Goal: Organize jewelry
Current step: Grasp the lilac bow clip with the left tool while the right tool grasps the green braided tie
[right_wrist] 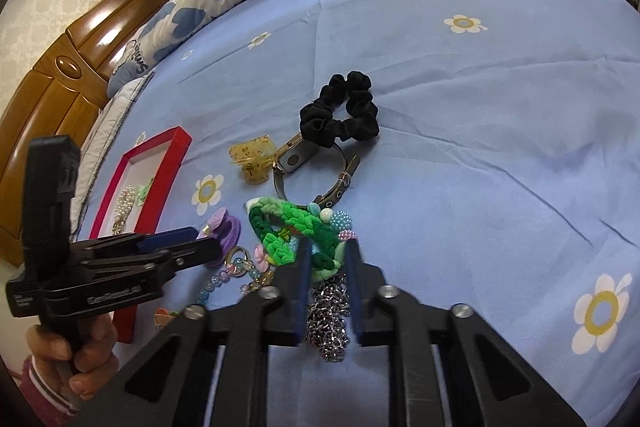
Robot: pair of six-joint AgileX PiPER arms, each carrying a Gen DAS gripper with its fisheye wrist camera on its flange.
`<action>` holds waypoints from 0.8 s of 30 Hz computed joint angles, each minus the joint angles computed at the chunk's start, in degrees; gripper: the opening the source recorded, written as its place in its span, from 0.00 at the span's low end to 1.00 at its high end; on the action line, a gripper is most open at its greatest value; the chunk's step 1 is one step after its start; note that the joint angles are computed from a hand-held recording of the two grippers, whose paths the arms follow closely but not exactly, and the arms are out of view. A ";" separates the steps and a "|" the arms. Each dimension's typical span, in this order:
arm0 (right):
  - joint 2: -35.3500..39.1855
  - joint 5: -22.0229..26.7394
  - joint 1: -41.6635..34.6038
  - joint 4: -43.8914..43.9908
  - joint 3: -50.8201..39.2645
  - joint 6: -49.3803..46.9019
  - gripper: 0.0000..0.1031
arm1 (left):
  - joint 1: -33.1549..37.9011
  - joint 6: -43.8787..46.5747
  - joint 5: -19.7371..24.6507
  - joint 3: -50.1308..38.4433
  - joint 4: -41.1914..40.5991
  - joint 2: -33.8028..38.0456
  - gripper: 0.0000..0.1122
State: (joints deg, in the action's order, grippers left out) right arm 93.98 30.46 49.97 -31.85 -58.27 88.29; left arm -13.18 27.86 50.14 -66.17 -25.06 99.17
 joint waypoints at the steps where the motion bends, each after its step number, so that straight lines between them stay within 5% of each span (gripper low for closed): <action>1: -0.09 -0.06 0.25 -0.61 0.14 0.68 0.08 | 0.16 0.29 0.13 -0.01 -0.32 -0.03 0.11; 5: -1.34 -0.54 1.32 -2.90 0.87 3.40 0.00 | 0.91 1.95 -0.48 1.38 -1.42 -2.06 0.09; 14: -2.55 3.35 4.57 -7.79 -1.71 7.72 0.00 | 5.62 5.38 1.97 5.20 -5.65 -9.53 0.09; 24: 2.36 6.26 3.46 -2.03 -4.22 2.91 0.29 | 9.14 6.91 3.88 8.22 -6.79 -12.79 0.09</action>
State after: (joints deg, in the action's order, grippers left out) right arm 96.34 36.72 53.44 -33.88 -62.48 91.20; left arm -4.04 34.77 54.02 -57.95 -31.85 86.38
